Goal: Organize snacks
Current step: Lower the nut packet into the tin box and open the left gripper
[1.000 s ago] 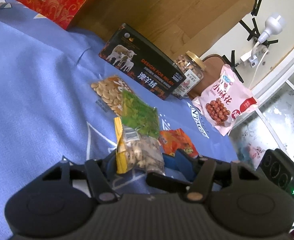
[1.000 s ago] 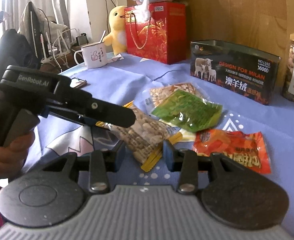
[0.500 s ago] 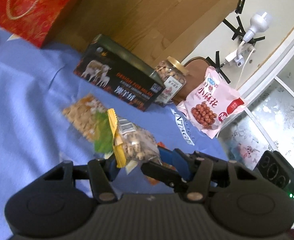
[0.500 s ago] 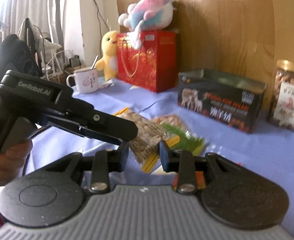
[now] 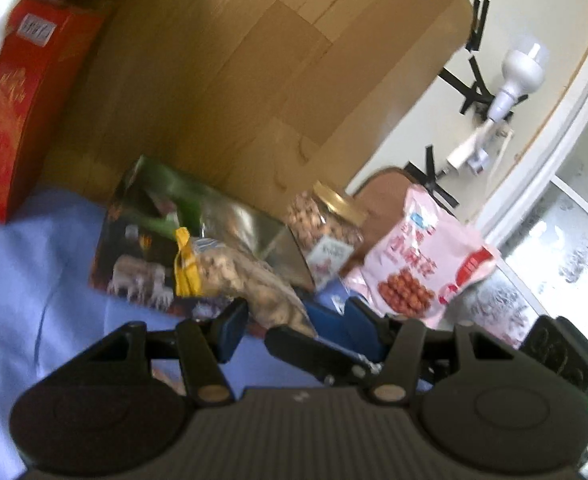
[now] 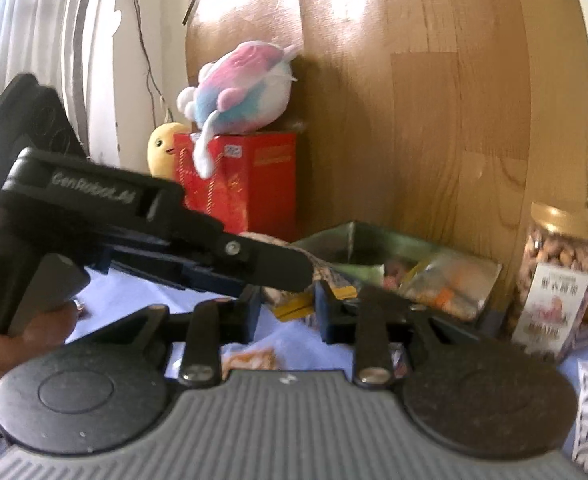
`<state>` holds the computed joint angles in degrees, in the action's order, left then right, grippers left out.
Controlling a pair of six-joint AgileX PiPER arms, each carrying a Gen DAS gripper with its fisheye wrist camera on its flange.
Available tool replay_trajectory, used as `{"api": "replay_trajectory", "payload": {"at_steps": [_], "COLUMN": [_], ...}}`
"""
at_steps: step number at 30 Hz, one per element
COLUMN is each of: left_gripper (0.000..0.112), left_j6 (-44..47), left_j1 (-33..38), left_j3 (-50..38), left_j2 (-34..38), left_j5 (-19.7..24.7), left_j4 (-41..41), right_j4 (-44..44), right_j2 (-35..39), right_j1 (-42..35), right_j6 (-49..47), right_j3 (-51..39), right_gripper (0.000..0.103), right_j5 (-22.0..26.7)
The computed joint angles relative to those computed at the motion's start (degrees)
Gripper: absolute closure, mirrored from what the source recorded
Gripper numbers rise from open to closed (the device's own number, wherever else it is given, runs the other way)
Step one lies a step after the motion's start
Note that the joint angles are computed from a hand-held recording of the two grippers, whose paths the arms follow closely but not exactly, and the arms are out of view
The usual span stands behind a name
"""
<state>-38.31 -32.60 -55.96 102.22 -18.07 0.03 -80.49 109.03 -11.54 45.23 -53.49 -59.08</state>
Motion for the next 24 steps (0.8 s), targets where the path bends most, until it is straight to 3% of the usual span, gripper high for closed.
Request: {"api": "replay_trajectory", "payload": {"at_steps": [5,6,9,11,14,17,20,24], "left_gripper": [0.056,0.048,0.046,0.046,0.046,0.04,0.04,0.039], "left_j6": [1.04,4.93,20.49,26.87,34.04,38.65,42.07,46.71], "left_j1": [4.73,5.18,6.06,4.35,-0.46,-5.97,-11.03,-17.38], "left_j3": [-14.75,-18.13,-24.97,-20.56,-10.26,-2.19,3.84,10.06], "left_j2": [7.04,9.09,13.54,12.05,7.52,4.4,3.13,3.24], "left_j5": [6.75,8.3,13.81,8.8,-2.2,-9.43,-14.55,-23.33], "left_j4": [5.18,1.98,-14.97,-24.18,-31.8,-36.55,-42.72,-53.18], "right_j4": [5.02,5.83,5.01,3.97,2.27,-2.56,-6.46,-7.57], "right_j2": [4.06,5.17,8.02,8.2,7.47,6.7,6.38,5.81], "right_j1": [5.28,6.22,8.96,7.07,1.15,-3.85,-8.1,-10.42], "right_j6": [-0.24,0.47,6.28,9.29,10.13,13.7,15.45,13.02], "right_j3": [-8.65,-10.94,-17.56,-17.56,-13.28,-9.08,-4.36,2.12], "right_gripper": [0.071,0.071,0.071,0.07,0.07,0.07,0.07,0.07], "right_j5": [7.06,9.01,17.5,15.61,6.48,1.9,-1.31,-2.03]}}
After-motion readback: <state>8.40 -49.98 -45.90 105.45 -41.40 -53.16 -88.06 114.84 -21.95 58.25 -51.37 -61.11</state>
